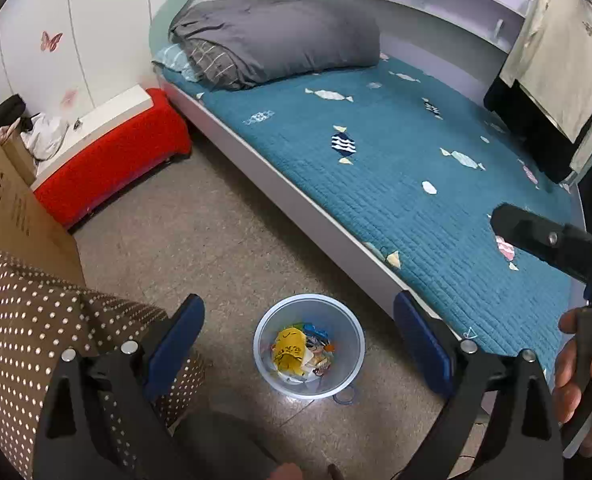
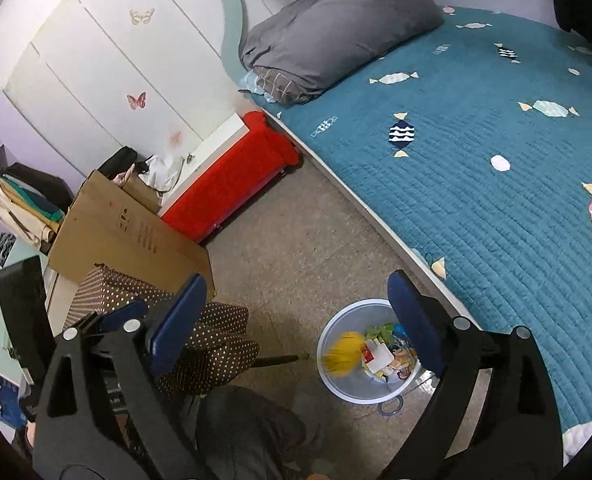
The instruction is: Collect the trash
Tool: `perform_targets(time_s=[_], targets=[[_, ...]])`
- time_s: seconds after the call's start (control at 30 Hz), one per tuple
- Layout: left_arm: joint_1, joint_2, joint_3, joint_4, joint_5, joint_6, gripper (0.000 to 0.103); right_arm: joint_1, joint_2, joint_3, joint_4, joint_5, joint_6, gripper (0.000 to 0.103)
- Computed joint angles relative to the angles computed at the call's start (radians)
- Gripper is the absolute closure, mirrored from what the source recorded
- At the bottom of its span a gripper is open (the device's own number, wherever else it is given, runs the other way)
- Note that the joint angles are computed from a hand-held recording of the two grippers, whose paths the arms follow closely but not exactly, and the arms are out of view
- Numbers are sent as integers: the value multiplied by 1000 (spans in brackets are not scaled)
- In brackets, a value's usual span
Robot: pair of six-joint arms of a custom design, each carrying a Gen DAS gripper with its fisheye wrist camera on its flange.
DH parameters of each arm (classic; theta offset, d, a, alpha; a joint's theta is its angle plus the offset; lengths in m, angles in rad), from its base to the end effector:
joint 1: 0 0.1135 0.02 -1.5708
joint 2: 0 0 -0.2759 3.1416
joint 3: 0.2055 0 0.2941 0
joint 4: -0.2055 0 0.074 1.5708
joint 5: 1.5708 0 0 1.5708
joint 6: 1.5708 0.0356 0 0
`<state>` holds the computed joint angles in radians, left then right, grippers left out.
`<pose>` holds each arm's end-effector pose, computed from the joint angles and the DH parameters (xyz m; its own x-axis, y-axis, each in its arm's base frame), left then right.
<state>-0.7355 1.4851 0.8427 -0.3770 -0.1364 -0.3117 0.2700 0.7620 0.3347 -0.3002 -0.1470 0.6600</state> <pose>0.2406 -0.2112 0.1709 -0.7888 0.3040 -0.5342 0.3887 0.9200 -0.0504 0.1806 0.0554 0.1666 -0.7327 0.4265 -0.5303 0.1012 0.8389 0.5349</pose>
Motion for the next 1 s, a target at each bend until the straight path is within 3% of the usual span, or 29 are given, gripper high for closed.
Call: perform_targets(time_s=[0.27,0.53,0.7,0.87,0.93,1.0], targets=[[-2,-205,-61,-76,-87,-17,9,156,53,49,-14,115,58,6],[-43,-534,-91,-305,-264,-70,8,415,108,193,-112,309,134,6],[-115,-746,-72,-497,-444,-147,6,646,180,366,-227,497,193,6],[-268,-854,-7,-750,-749,-326,6,849,267,549,-337,684,243,6],[-370,-868,41,-920,-882,-484,6,935,322,642,-402,776,260,6],[-448,-848,100,-1100,-955,-661,5,995,364,713,-448,844,274,6]])
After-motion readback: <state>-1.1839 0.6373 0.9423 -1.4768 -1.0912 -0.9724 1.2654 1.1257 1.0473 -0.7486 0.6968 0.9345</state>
